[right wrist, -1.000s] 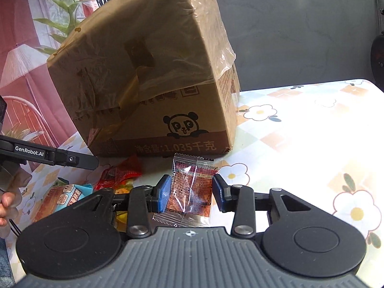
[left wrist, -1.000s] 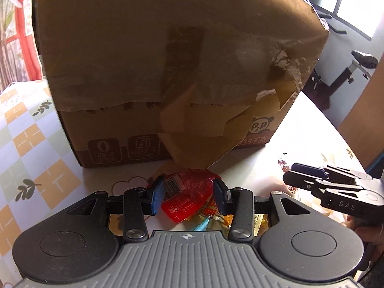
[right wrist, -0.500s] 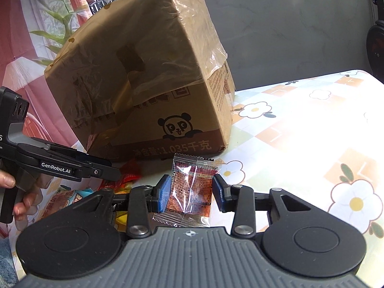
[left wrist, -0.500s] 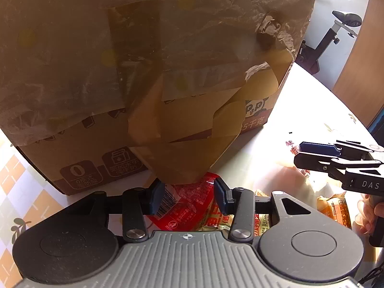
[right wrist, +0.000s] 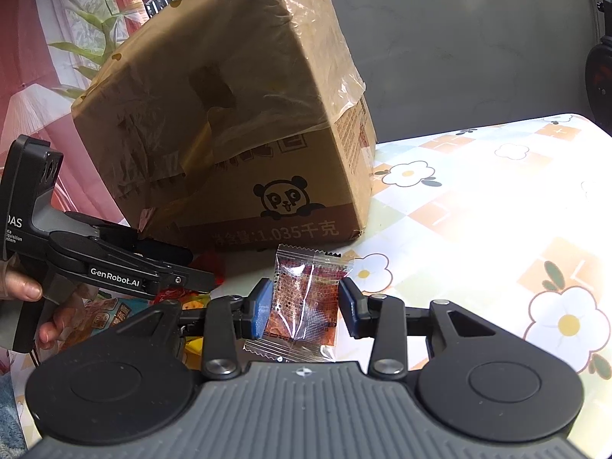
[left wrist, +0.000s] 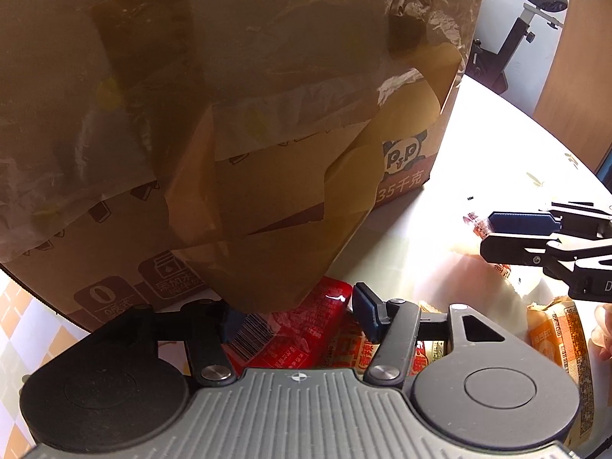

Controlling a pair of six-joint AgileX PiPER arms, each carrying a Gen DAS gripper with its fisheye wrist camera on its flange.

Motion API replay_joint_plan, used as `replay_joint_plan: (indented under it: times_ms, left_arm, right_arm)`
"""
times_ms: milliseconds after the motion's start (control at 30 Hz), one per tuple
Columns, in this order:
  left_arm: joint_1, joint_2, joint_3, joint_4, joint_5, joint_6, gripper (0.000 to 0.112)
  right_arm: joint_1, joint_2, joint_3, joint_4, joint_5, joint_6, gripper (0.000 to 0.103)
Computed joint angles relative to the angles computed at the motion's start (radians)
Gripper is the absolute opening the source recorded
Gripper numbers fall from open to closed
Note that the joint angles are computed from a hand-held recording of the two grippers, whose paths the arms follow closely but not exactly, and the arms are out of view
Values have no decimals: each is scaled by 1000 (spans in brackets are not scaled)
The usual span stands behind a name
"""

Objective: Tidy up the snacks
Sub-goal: 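Grasp the red barcode packet with the left gripper while the right grasps the clear brown-snack packet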

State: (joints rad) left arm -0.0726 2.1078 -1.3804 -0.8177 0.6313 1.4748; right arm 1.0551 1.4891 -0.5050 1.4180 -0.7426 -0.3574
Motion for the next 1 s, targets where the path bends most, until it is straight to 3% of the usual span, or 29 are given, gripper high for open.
replay_joint_plan:
  times_ms: [100, 200, 333, 600, 800, 1000]
  left_arm:
    - [-3, -6, 32, -42, -34, 70, 64]
    - [2, 13, 6, -27, -14, 17, 67]
    - [18, 10, 12, -51, -15, 8, 52]
    - [68, -48, 97, -173, -5, 93, 49]
    - [98, -101, 120, -165, 33, 89, 49]
    - [113, -137, 158, -166, 7, 93, 49]
  right_arm:
    - [-5, 4, -5, -1, 6, -11, 40]
    - [-9, 7, -5, -10, 9, -5, 40]
    - [-19, 8, -5, -28, 25, -6, 40]
    - [-33, 14, 9, -67, 28, 48, 40]
    - [-46, 9, 29, -88, 33, 109, 40]
    - [-60, 7, 13, -70, 63, 58, 40]
